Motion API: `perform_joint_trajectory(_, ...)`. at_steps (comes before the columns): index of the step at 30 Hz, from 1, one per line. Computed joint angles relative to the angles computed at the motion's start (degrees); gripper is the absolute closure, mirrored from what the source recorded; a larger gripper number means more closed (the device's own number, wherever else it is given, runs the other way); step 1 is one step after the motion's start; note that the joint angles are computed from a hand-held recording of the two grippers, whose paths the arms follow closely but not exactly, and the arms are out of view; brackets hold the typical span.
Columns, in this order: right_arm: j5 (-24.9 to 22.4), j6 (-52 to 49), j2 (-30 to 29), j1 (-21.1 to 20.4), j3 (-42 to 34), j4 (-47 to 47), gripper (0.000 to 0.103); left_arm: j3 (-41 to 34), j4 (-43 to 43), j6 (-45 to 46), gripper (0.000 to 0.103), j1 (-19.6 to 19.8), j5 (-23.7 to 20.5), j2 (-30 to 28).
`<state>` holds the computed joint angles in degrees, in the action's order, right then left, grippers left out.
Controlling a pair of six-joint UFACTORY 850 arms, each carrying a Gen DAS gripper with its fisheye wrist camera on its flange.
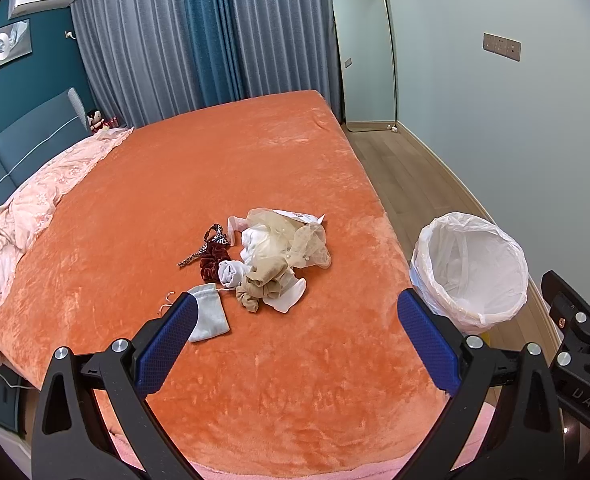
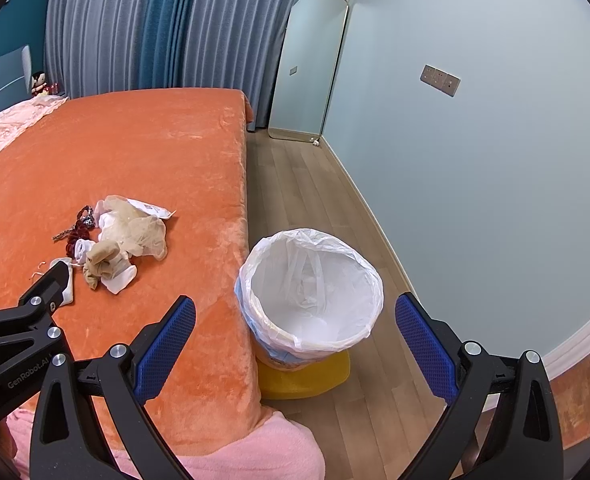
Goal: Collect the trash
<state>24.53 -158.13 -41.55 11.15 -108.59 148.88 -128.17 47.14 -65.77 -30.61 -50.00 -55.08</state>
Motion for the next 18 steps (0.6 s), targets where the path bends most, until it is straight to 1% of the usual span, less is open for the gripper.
perform_joint_trajectory(3,-0.1,0.1,0.1,0.0,0.1,-0.1,0.007,0.2,0.2,-0.2,0.008,0.0,0.1,0.1)
perform_joint_trajectory(8,0.0,-0.1,0.0,-0.1,-0.2,0.0,0.007,-2.6,-0.5,1.1,0.008,0.1,-0.7,-1.3)
perform_joint_trajectory(11,0.4,-0.7,-0.5,-0.1,-1.1,0.6,0.007,-3.2,-0.7,1.4,0.008,0.2,-0.8,-1.5)
perform_joint_trajectory(12,0.1,0.0,-0.1,-0.1,-0.5,0.0,0.007,-2.2,-0.4,0.9,0.008,0.1,-0.5,-1.0)
perform_joint_trajectory(16,-0.1,0.0,0.0,-0.1,-0.2,-0.1,0.007,-4.9,-0.9,2.1,0.008,0.2,-1.1,-2.4)
perform_joint_trajectory(17,0.2,-0.6,-0.3,-0.1,-0.8,0.4,0.007,-2.9,-0.2,1.0,0.008,0.2,-0.4,-1.4)
perform_joint_trajectory(18,-0.2,0.2,0.2,-0.1,0.0,-0.3,0.007,-2.9,-0.1,1.0,0.008,0.2,-0.4,-1.4)
